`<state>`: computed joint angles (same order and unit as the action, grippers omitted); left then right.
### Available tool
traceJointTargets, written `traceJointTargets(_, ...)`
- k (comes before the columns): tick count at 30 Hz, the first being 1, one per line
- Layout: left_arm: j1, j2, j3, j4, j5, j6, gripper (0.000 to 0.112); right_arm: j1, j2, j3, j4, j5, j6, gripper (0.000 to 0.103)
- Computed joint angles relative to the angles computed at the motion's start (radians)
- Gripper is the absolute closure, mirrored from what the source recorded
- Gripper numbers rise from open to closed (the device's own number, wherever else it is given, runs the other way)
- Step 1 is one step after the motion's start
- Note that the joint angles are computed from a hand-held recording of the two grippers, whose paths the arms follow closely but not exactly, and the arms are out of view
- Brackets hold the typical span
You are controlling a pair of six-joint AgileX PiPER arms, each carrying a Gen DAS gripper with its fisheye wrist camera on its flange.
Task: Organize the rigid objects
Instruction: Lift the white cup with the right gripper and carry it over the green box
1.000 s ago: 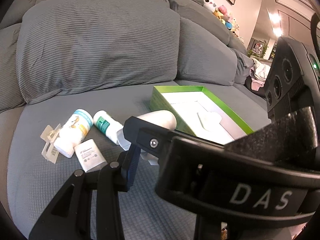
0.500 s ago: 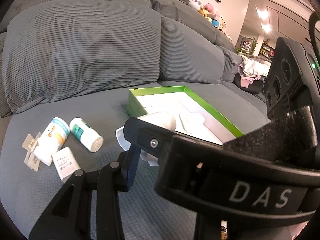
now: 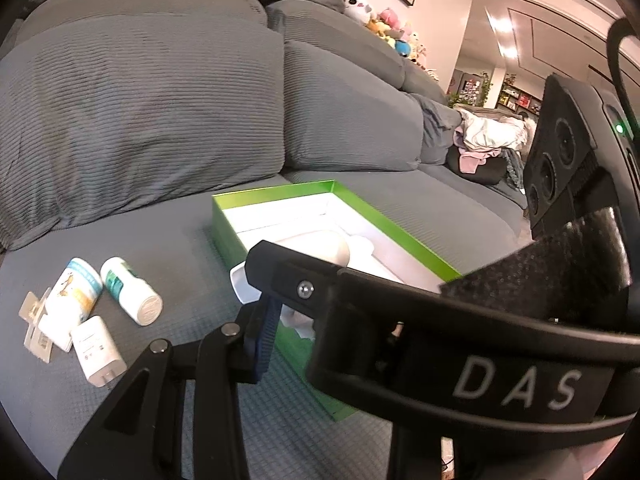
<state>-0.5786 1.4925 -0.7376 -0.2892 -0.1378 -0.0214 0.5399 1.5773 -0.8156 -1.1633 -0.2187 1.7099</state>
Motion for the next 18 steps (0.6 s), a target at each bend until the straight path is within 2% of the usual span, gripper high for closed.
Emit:
traceJointTargets(6, -0.015, 0.032, -0.018, 0.163, -0.029, -0.163, 0.081, -0.033, -0.025, 0.027, 0.021, 0.001, -0.026, 0.039)
traceJointTargets(11, -0.032, 0.064, -0.041, 0.210, -0.043, -0.212, 0.081, -0.058, -0.038, 0.042, 0.005, 0.009, -0.015, 0.039)
traceJointTargets(18, -0.051, 0.118, -0.089, 0.350, -0.047, -0.357, 0.081, -0.103, -0.054, 0.065, -0.031, 0.009, 0.013, 0.039)
